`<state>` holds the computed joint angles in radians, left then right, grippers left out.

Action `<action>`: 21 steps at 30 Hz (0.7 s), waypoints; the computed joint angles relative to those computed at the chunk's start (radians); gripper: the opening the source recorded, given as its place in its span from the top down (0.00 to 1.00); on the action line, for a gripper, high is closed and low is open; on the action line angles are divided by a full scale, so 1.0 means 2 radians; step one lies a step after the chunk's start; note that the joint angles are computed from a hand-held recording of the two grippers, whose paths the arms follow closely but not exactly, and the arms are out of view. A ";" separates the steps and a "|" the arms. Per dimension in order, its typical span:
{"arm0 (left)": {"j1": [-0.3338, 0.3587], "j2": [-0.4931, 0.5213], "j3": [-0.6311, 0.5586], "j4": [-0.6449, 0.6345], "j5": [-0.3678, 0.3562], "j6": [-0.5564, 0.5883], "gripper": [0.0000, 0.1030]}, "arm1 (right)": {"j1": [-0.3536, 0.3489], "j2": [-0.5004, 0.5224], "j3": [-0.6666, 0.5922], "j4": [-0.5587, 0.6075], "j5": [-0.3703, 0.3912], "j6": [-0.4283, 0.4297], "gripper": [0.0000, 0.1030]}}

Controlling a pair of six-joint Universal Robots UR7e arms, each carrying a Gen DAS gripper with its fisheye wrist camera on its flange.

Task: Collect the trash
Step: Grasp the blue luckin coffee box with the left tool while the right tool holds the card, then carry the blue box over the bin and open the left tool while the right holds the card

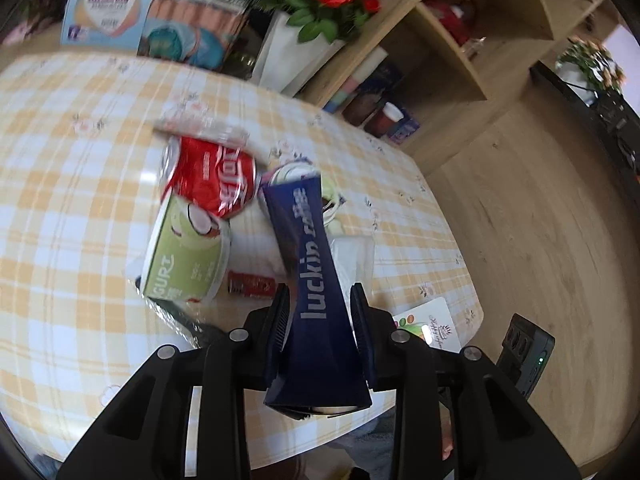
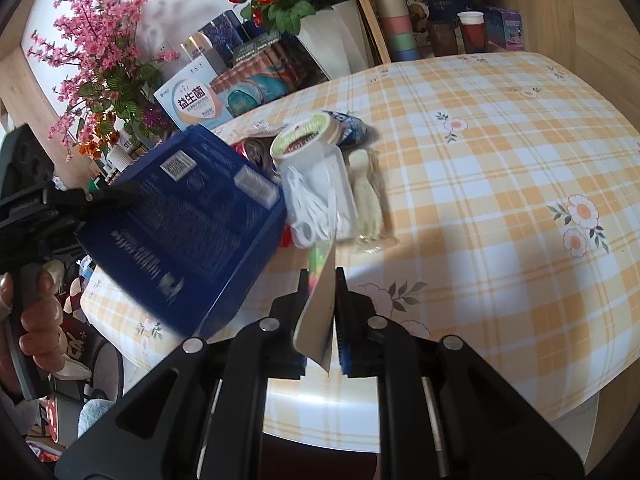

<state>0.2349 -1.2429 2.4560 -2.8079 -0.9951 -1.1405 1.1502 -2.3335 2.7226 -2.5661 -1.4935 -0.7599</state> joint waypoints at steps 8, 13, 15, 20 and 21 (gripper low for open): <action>-0.012 -0.007 -0.009 0.030 0.010 0.007 0.80 | 0.005 0.000 -0.001 0.004 -0.006 0.011 0.86; -0.023 -0.014 -0.009 0.044 0.009 0.006 0.83 | 0.007 -0.012 -0.002 0.013 -0.006 0.010 0.86; -0.028 -0.018 -0.011 0.052 0.013 0.005 0.85 | 0.013 -0.014 -0.004 0.014 -0.008 0.012 0.86; -0.035 -0.028 -0.014 0.066 0.020 0.004 0.86 | 0.020 -0.016 -0.007 0.016 -0.009 0.015 0.86; -0.037 -0.030 -0.014 0.072 0.023 0.002 0.86 | 0.021 -0.017 -0.008 0.017 -0.010 0.015 0.86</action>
<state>0.1606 -1.3029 2.4273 -2.6641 -0.9496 -1.1357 1.1927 -2.3672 2.7075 -2.5320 -1.5132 -0.7298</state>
